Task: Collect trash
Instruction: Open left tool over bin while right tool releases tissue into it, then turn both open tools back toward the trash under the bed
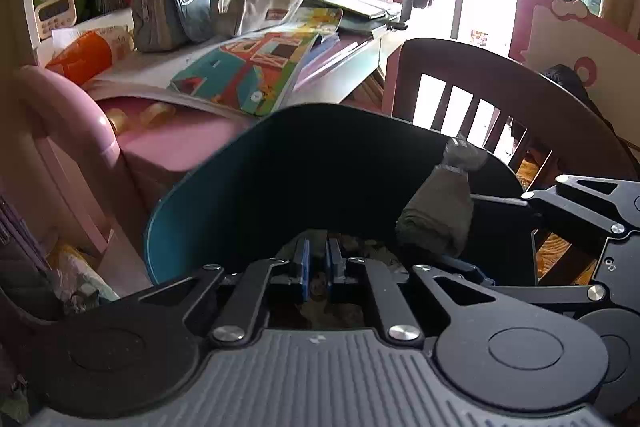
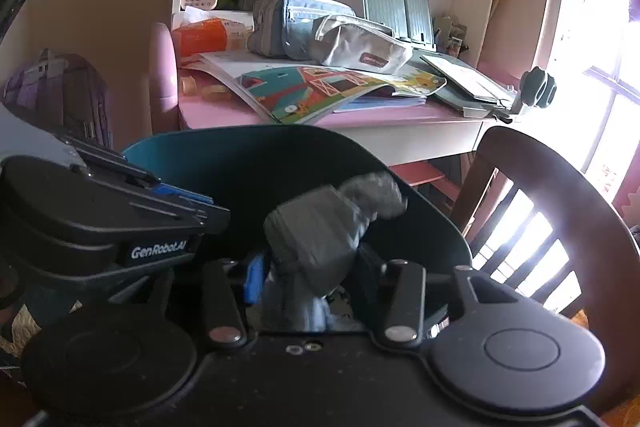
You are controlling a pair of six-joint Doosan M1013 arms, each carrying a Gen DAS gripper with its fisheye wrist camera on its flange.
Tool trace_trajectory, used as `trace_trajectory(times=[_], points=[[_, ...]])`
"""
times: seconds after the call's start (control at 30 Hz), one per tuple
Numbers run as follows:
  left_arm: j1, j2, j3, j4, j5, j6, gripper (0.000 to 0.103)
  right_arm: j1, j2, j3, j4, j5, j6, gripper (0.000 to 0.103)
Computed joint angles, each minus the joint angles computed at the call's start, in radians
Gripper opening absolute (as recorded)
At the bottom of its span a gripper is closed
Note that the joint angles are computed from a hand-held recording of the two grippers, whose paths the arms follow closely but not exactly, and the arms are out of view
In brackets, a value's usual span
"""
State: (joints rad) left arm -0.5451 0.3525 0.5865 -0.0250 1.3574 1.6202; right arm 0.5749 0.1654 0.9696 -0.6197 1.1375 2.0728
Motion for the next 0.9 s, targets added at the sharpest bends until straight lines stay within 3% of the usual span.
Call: trace_trajectory(times=[0.07,0.27,0.33,0.4,0.5,0.63,0.9], points=[[-0.002,-0.001,0.001,0.001,0.006,0.009,0.008,0.001,-0.005,0.008,-0.003,-0.001,0.0,0.051],[-0.006,-0.025,0.026,0.008,-0.01,0.028,0.032,0.012,-0.024,0.027,-0.024,0.008,0.017,0.055],[-0.006,-0.039,0.039,0.011,-0.02,0.028,0.051,0.018,-0.031,0.031,-0.03,0.011,0.021,0.056],[-0.007,-0.061,0.064,0.021,-0.047,0.026,0.063,0.028,-0.037,0.033,-0.042,0.014,0.028,0.056],[-0.004,-0.092,0.092,0.019,-0.077,0.034,0.064,0.044,-0.047,0.033,-0.05,0.019,0.043,0.057],[0.005,-0.131,0.123,0.018,-0.1,0.025,0.079,0.073,-0.06,0.034,-0.059,0.019,0.055,0.058],[0.037,-0.208,0.177,-0.006,-0.116,0.024,0.079,0.141,-0.073,0.02,-0.069,0.028,0.066,0.059]])
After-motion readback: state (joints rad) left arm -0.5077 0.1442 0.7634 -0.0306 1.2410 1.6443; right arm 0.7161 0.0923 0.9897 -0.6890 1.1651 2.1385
